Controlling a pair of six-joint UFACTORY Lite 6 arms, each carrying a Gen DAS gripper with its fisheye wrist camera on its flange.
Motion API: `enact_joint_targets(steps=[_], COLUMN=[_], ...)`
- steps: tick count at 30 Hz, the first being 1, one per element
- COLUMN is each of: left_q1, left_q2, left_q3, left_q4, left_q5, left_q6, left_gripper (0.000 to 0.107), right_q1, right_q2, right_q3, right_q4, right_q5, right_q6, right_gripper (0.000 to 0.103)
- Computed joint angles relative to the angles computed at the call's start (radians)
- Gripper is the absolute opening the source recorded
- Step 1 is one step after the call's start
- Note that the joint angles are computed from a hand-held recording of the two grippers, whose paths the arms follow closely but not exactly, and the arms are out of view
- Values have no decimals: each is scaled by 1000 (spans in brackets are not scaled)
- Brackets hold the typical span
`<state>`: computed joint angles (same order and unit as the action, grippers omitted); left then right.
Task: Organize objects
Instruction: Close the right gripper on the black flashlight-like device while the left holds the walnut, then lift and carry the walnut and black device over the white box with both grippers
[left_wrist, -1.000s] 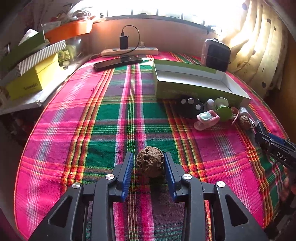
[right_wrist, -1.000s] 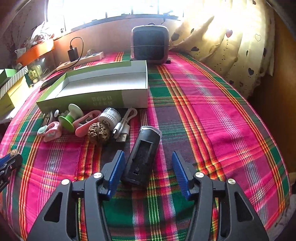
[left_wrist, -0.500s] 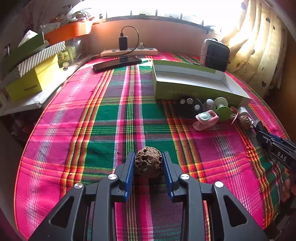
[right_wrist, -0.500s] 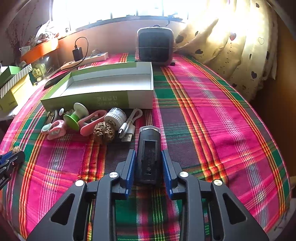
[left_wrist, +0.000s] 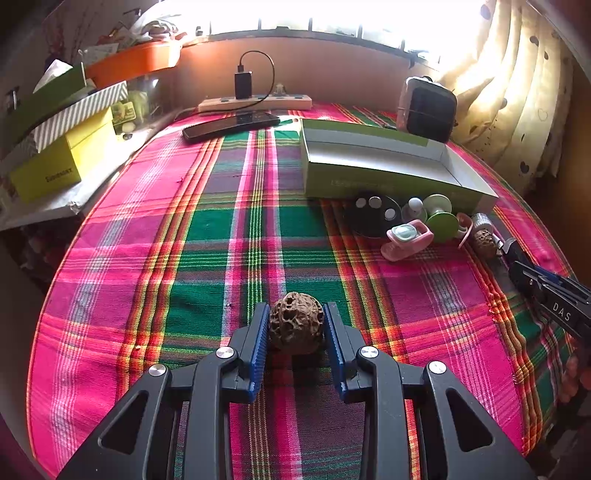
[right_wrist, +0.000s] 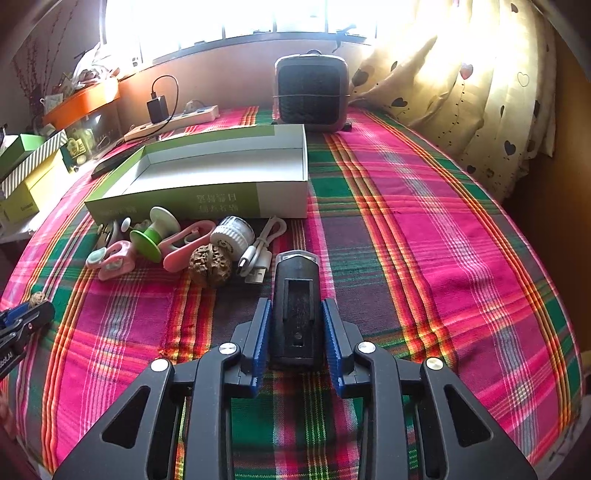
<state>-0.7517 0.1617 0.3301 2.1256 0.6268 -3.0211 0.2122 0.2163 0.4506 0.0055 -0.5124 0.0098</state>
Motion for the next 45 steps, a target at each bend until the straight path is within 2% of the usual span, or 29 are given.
enact_joint_targets(steps=[9,17,24,29,32,40,45], left_q1=[12,58,137,197,245,326,379], left_q2=[-29,-75,-46,10,35,153,268], left_q3=[35,103,213,301,347,529,675], left_q4=[-32,-82,-37,32,108,139,194], left_q5=[-27,-64,-133,-186,-228,-321,-400], left_q6=[81,225,296,291,254,318,296], left_gripper=[27,27,27,27,27,27,27], right_q1=[-24,-41,-44,-36,-21,11,24], right_q2=[-52,-83,-53,-4,27,157,266], right_q3=[1,54,154,257,316,521,670], right_q4=[-81,-203,-320,-449,-464,-709,-1049], right_q5=[28,89,149,201,230,306,340], right_q6=[58,151,249,372,382,642,995], right_gripper=[28,28,28,28,28,28,28])
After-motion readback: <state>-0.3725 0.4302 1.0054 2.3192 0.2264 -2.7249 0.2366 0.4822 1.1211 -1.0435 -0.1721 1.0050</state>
